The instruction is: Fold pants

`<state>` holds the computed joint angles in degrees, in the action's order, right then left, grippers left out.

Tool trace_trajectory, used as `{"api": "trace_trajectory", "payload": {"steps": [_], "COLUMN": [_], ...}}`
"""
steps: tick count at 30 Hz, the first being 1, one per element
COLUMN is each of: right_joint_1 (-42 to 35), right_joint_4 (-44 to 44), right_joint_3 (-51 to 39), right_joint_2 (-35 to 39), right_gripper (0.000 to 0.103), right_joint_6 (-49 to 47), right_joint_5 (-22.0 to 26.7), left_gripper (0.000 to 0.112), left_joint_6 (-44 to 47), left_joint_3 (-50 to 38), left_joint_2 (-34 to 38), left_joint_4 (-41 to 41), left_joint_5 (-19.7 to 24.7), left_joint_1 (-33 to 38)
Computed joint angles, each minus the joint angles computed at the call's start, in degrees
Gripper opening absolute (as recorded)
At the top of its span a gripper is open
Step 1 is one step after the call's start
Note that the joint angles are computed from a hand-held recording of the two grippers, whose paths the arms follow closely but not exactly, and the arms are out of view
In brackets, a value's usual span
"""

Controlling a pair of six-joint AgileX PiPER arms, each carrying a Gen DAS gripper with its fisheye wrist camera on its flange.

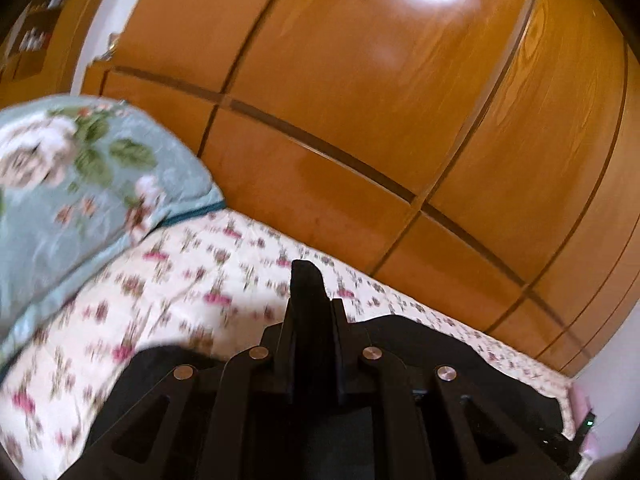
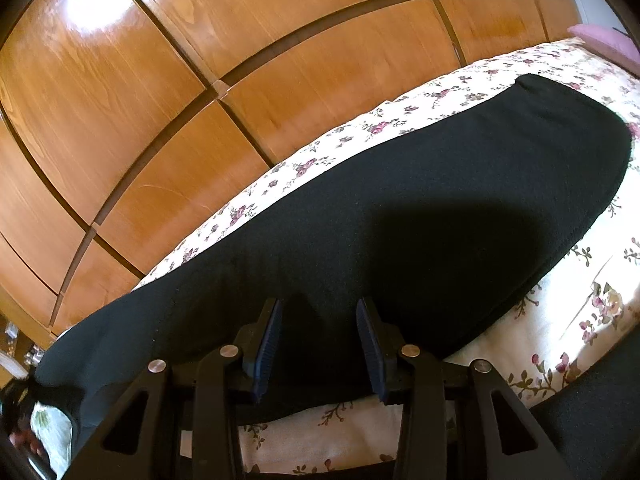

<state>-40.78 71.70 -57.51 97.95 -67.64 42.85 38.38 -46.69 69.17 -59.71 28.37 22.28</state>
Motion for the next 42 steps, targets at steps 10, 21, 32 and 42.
{"api": "trace_trajectory", "payload": {"steps": [10,21,32,42], "right_joint_1": [0.6,13.3,35.3,31.0], "right_joint_4": [-1.0,-23.9,-39.5,-29.6], "right_joint_3": [0.3,-6.9,-29.9,-26.7], "right_joint_2": [-0.6,-7.2,4.1,8.8], "right_gripper": [0.040,0.065,0.071,0.010], "right_joint_6": [0.5,23.9,62.7,59.3], "right_joint_5": [-1.3,0.9,10.2,11.2], "left_gripper": [0.013,0.013,0.013,0.014], "left_joint_6": [13.8,25.8,30.0,24.5], "left_joint_3": [17.8,22.0,23.4,20.3], "left_joint_2": [-3.2,-1.5,-0.2,1.3], "left_joint_4": [-14.7,-25.7,-28.5,-25.3], "left_joint_5": [1.3,6.3,13.6,18.0], "left_joint_1": [6.5,10.7,16.0,18.8]}}
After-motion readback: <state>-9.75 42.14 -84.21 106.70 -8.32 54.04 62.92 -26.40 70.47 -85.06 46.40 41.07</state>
